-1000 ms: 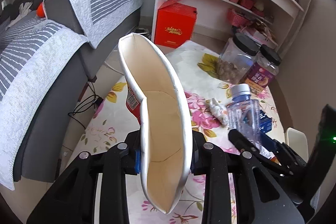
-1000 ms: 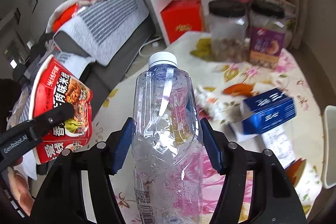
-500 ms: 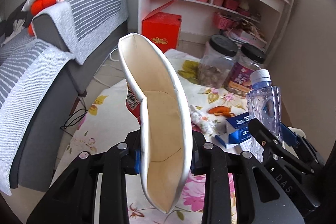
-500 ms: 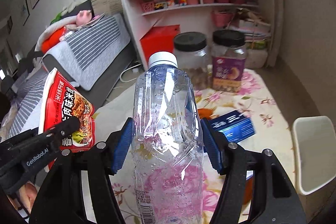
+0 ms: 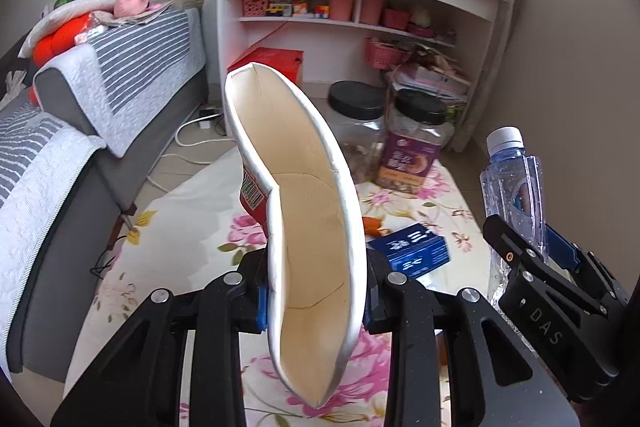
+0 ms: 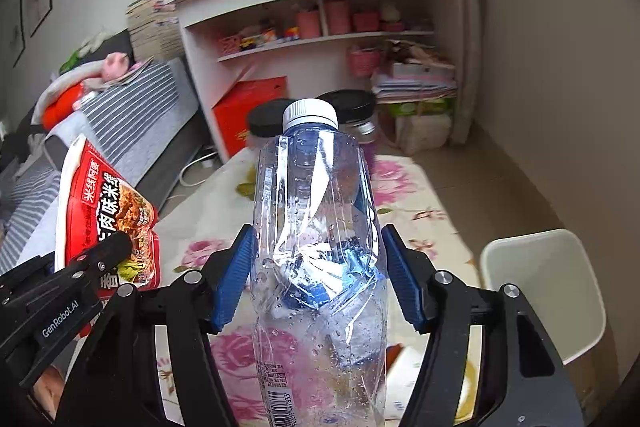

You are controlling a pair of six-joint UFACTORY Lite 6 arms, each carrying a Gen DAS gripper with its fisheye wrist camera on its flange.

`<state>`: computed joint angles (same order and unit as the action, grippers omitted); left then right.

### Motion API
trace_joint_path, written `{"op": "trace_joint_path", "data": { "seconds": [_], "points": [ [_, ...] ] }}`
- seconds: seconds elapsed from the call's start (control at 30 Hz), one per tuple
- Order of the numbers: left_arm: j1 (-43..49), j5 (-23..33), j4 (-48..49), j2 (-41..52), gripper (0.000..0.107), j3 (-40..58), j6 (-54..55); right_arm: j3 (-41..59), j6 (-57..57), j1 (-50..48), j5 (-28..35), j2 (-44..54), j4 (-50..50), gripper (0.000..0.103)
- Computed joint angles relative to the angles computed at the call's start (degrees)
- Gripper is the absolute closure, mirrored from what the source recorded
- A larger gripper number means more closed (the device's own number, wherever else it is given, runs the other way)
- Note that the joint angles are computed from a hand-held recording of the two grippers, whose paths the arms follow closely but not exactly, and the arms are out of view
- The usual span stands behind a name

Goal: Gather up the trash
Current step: 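Carry the water bottle over the white bin and open the right gripper, then move the paper cup over the bin and open the left gripper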

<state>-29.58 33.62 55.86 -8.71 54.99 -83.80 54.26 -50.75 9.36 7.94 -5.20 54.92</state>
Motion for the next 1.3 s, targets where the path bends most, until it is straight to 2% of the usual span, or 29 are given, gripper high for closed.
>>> {"op": "trace_joint_path", "data": {
  "seconds": [0.33,0.5,0.8,0.97,1.03,1.07,1.1,1.3],
  "points": [
    [-5.9,1.9,2.2,6.9,0.076,5.8,-4.1,-0.1,-5.8,-11.0,1.4,-1.3,3.7,0.042],
    [-7.8,2.3,2.7,9.7,0.076,8.0,-4.9,2.1,-7.3,-17.9,3.2,1.1,4.4,0.042],
    [-10.7,2.5,2.7,13.1,0.076,10.7,-5.3,6.3,-19.3,-28.4,3.8,5.7,14.3,0.042],
    [-12.8,3.1,2.8,16.1,0.076,13.4,-5.2,8.8,-22.3,-32.3,2.0,8.6,15.8,0.041],
    [-13.7,3.1,3.1,17.5,0.076,14.5,-5.5,9.3,-22.3,-33.7,0.7,9.2,15.2,0.030],
    [-14.1,3.1,3.0,18.5,0.075,15.4,-5.3,9.5,-23.3,-34.1,-0.2,9.3,16.1,0.020],
    [-14.5,3.0,2.8,19.5,0.075,16.3,-5.2,9.3,-26.7,-34.8,-1.6,8.9,19.4,0.014],
    [-17.3,3.1,0.8,27.2,0.075,24.9,-3.1,10.3,-26.6,-38.5,-0.9,8.5,18.3,0.009]
  ]
}}
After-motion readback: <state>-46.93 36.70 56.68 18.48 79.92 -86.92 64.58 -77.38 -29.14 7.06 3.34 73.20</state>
